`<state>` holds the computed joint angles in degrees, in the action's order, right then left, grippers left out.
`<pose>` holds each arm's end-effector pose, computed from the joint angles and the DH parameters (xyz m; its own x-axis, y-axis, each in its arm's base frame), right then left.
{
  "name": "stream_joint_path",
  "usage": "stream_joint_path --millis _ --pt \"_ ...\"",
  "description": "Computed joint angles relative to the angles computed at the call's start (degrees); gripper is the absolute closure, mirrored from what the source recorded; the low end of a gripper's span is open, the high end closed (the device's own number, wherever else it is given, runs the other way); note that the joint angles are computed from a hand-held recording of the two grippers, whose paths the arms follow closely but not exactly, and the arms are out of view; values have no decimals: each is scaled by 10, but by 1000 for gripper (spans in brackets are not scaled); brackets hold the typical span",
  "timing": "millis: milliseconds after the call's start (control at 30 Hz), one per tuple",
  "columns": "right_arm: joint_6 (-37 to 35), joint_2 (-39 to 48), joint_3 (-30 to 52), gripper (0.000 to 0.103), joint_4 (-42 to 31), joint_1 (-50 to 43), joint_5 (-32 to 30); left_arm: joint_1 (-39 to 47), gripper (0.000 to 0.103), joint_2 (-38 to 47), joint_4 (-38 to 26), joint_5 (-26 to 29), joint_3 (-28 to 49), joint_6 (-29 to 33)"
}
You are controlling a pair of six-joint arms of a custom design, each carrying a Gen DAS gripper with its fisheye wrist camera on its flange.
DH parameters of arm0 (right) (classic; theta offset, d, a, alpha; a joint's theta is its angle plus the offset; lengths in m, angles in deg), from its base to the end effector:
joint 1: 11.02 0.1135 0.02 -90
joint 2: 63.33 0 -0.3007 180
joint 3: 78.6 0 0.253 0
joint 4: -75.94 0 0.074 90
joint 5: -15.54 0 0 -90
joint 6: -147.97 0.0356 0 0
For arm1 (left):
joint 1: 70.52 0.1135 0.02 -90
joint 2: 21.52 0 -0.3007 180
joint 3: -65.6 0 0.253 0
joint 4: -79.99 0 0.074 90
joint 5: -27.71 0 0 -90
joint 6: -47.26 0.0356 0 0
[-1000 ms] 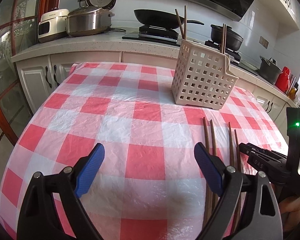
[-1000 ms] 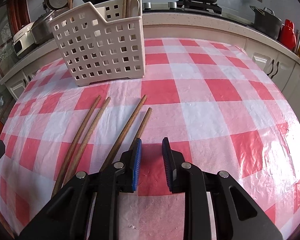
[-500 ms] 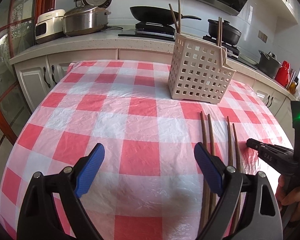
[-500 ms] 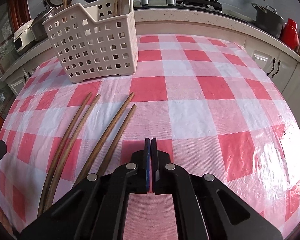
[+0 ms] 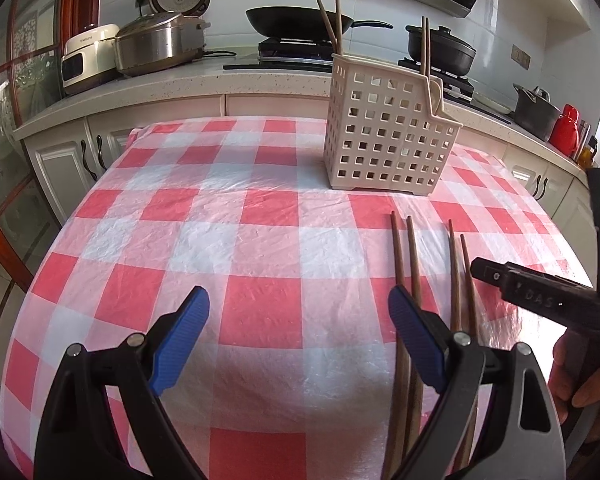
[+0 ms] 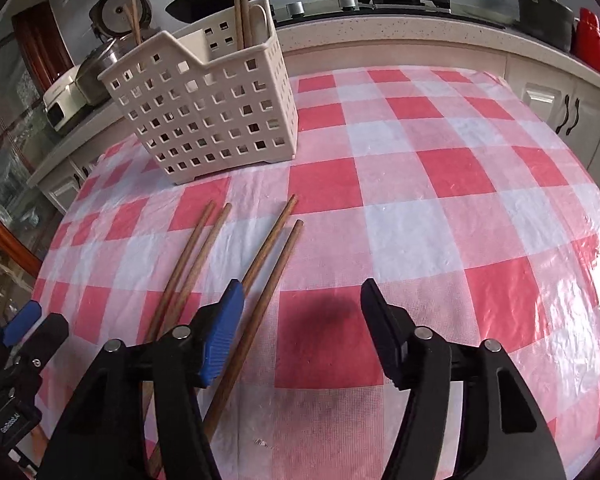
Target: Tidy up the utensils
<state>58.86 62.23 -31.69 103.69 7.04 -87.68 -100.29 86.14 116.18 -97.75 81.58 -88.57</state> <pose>0.2952 0.1048 0.0257 -0.7445 -0.2269 -0.6278 -0.4274 0.8845 0.1872 0.1510 -0.0626 0.0623 -0.5838 -0.3391 -0.7377 -0.4300 0.8998 -0.0733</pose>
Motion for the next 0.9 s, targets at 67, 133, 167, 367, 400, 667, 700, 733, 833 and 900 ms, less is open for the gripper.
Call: stream_joint_path --millis 67,133,167,367,400,667,700,733,833,900 --pt "-4 5 -4 53 16 13 28 2 15 2 5 0 -3 0" --pt "-6 7 -1 53 14 21 40 8 15 8 17 3 -6 2" --pt "-5 7 0 53 13 26 48 11 15 12 23 6 -7 3" --pt "-37 15 -3 78 36 71 118 11 15 21 32 11 -9 6" --pt "-44 10 -2 82 27 73 118 8 15 16 24 7 -7 3" --pt "-85 1 2 95 -19 -36 -9 17 15 9 24 9 -14 0" --pt "-92 2 7 95 -27 -54 -27 17 15 15 27 11 -12 -1" --pt "-97 3 12 95 -38 -69 -45 18 15 23 30 17 -9 0" --pt "-103 5 15 95 -44 -84 -64 10 15 29 14 25 13 15" --pt "-104 5 11 95 -34 -78 -54 1 16 23 -13 25 35 36"
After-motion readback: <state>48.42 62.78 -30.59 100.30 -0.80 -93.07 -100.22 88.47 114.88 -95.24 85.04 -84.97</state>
